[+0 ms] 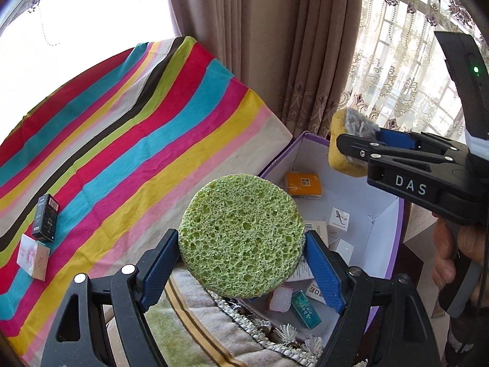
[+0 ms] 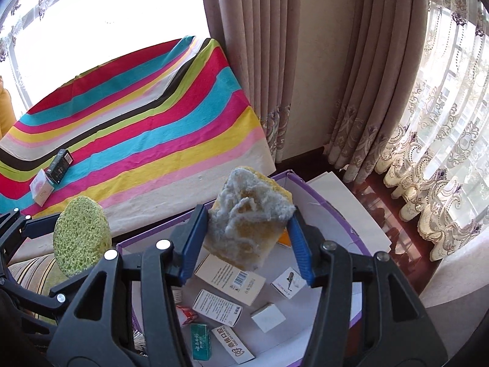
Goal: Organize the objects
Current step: 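Carry the sponge and fuzzy block over the purple box and open both tools, then move both tools back from the purple box to the striped cloth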
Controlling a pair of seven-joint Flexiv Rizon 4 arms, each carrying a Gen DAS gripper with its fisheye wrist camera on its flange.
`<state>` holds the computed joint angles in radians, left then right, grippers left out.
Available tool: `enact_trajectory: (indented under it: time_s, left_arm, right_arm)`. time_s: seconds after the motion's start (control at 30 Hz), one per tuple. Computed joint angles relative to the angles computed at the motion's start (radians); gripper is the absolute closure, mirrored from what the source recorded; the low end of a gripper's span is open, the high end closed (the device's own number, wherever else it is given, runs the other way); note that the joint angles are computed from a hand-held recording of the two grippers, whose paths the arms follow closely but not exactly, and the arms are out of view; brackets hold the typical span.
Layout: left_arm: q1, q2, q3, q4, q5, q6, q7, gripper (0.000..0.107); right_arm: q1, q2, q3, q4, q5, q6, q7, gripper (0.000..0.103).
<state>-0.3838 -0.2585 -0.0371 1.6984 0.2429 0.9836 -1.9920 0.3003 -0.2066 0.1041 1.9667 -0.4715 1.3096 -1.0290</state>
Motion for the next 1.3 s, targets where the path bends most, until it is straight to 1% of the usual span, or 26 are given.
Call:
enact_trajectory:
  time_s: [0.1, 0.17, 0.27, 0.33, 0.43, 0.73, 0.9, 1.3]
  left_arm:
    - [0.005, -0.014, -0.017, -0.003, -0.033, 0.026, 0.030, 0.024]
    - [0.002, -0.023, -0.018, -0.011, -0.042, 0.023, 0.047, 0.024]
    - [-0.001, -0.022, -0.013, -0.007, -0.050, 0.028, 0.051, 0.023]
    - [0.000, -0.018, -0.011, 0.000, -0.058, 0.039, 0.051, 0.022]
    - [0.002, -0.011, -0.007, 0.011, -0.065, 0.050, 0.049, 0.022]
    - [0.019, 0.017, -0.002, 0.047, -0.079, 0.085, 0.040, 0.022]
    - [0.034, 0.044, 0.007, 0.073, -0.075, 0.111, 0.018, 0.022]
    - [0.100, 0.126, 0.024, 0.150, -0.062, 0.148, -0.021, 0.022]
  right_arm:
    - [0.002, 0.004, -0.021, 0.006, -0.037, 0.003, 0.030, 0.044]
    - [-0.002, 0.005, -0.022, 0.006, -0.044, 0.006, 0.039, 0.041]
    - [-0.004, 0.003, -0.021, 0.003, -0.051, 0.003, 0.044, 0.035]
    - [-0.002, 0.005, -0.024, 0.005, -0.065, 0.007, 0.054, 0.029]
    - [-0.003, 0.009, -0.022, 0.007, -0.074, 0.010, 0.057, 0.027]
    - [0.004, 0.022, -0.019, 0.009, -0.119, -0.003, 0.073, 0.024]
    - [0.011, 0.030, -0.013, 0.005, -0.145, -0.014, 0.077, 0.024]
    - [0.049, 0.024, 0.023, -0.029, -0.141, -0.038, 0.036, 0.022]
